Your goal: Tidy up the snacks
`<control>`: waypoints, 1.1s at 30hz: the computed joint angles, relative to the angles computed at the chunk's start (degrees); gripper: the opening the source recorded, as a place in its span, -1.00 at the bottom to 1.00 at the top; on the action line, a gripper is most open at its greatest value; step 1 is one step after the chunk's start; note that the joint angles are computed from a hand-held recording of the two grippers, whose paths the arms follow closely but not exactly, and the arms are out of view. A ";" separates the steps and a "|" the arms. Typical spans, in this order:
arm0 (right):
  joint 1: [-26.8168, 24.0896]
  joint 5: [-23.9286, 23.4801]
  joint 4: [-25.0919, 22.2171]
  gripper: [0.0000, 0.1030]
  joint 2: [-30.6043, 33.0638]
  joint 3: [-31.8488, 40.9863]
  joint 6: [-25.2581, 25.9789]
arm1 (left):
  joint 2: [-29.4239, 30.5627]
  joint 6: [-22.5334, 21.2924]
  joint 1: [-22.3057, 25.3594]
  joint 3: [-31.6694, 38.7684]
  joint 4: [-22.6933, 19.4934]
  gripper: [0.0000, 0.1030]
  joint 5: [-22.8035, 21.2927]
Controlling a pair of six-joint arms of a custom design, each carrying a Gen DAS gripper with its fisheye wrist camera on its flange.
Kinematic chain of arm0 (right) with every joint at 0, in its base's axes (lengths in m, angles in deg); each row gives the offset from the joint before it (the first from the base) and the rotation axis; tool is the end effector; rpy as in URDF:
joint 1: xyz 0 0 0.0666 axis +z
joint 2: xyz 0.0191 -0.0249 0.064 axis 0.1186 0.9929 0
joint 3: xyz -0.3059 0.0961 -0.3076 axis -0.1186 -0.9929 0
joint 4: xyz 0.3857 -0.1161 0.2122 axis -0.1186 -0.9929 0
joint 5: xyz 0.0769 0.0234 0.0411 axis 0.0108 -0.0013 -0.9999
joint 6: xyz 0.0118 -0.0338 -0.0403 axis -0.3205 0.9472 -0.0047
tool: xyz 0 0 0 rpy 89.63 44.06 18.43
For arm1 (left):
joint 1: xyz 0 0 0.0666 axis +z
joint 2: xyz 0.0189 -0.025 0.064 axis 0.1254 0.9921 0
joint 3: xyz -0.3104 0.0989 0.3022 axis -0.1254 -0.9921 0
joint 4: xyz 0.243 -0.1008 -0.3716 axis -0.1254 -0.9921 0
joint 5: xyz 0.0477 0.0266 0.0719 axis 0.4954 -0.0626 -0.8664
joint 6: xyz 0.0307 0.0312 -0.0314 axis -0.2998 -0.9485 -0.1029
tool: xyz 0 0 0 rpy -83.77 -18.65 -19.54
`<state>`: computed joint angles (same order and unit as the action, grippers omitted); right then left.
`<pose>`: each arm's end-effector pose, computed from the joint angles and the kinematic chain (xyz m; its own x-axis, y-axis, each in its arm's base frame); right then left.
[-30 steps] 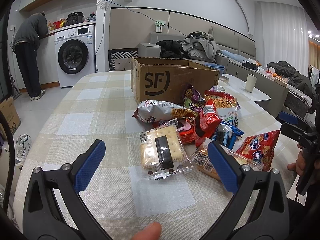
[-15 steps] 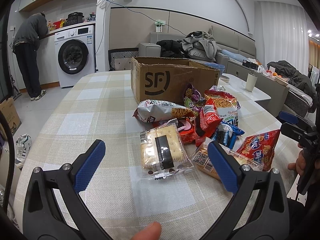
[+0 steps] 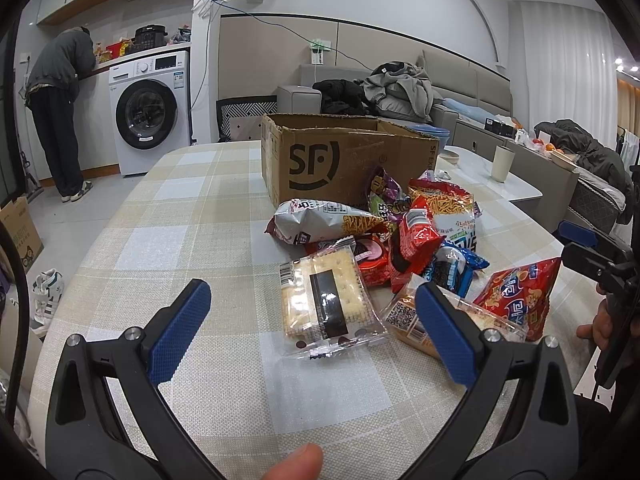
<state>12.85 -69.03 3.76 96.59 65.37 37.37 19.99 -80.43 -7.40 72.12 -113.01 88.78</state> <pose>0.2976 0.0338 0.4052 -0.4689 0.0900 -0.8786 -0.1107 0.9810 0.1596 0.3530 -0.0992 0.4402 -0.4895 0.1470 -0.8595 0.4109 0.9083 -0.0786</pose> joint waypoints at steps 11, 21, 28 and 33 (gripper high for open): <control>0.04 0.05 -0.04 0.99 -0.02 0.02 -0.04 | 0.02 -0.08 -0.03 -0.02 0.07 0.97 -0.10; -0.05 -0.06 -0.10 0.99 -0.03 0.06 -0.03 | 0.03 -0.15 -0.11 0.01 0.01 0.97 -0.28; 0.15 0.07 0.04 0.99 0.27 -0.13 -0.22 | 0.12 -0.70 0.02 0.07 -0.25 0.97 -0.27; 0.17 0.05 -1.07 0.99 0.59 0.30 -0.59 | 0.37 -1.72 -0.19 0.18 -0.72 0.97 -0.22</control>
<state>13.02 -68.97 2.69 97.18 65.67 36.78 20.36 -82.15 -7.60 72.30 -113.73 88.56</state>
